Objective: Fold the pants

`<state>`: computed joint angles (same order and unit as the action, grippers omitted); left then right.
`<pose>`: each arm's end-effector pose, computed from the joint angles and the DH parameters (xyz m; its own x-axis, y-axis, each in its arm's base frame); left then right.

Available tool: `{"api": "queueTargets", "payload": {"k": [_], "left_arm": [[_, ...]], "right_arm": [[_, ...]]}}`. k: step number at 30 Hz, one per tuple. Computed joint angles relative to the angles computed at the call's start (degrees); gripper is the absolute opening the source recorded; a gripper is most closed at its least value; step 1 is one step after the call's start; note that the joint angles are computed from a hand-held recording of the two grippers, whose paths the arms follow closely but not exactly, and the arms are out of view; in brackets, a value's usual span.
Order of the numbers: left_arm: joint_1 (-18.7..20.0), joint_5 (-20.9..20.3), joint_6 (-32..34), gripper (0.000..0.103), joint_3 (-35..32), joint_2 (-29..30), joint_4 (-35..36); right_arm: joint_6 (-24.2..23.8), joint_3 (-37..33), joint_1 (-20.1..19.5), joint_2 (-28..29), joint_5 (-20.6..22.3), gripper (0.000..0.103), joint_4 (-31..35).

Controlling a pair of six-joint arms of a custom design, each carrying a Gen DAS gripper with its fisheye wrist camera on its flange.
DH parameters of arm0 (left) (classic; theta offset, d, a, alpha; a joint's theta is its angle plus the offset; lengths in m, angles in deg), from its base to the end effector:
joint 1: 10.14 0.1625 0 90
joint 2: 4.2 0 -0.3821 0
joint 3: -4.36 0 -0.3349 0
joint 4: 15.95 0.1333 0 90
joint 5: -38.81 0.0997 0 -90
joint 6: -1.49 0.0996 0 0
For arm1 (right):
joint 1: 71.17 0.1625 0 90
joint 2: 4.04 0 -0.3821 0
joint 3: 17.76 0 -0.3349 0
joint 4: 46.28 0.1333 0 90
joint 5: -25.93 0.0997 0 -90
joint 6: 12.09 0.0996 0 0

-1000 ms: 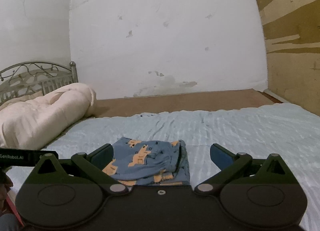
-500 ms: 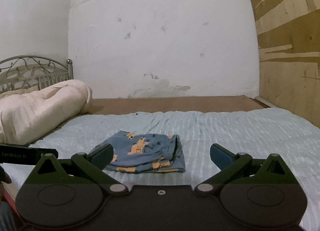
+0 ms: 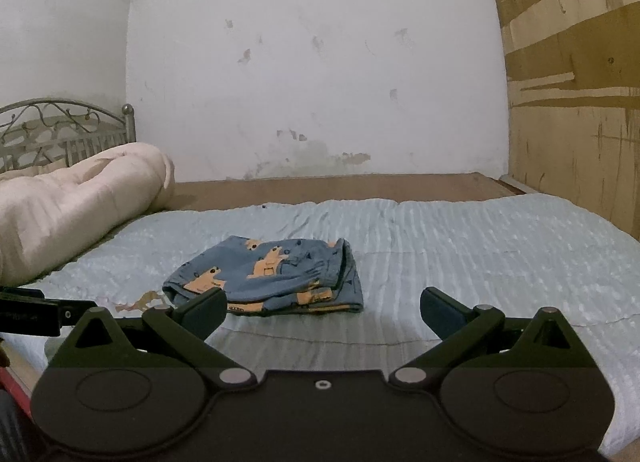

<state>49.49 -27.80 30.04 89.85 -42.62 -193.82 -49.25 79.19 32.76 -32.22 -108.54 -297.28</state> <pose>-0.1859 -0.6591 0.1507 -0.6279 0.5232 -0.5763 0.7773 0.4589 -0.4303 0.1881 -0.4945 0.1332 -0.6920 0.4274 0.5819 -0.5127 0.2765 -0.8128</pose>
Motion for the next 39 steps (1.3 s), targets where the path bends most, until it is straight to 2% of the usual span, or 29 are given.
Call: {"api": "queueTargets", "payload": {"k": [39], "left_arm": [[0.1,0.2,0.2,0.102,-0.3,0.5,0.2]], "right_arm": [[1.6,0.5,-0.5,-0.2,0.4,0.102,1.2]]}}
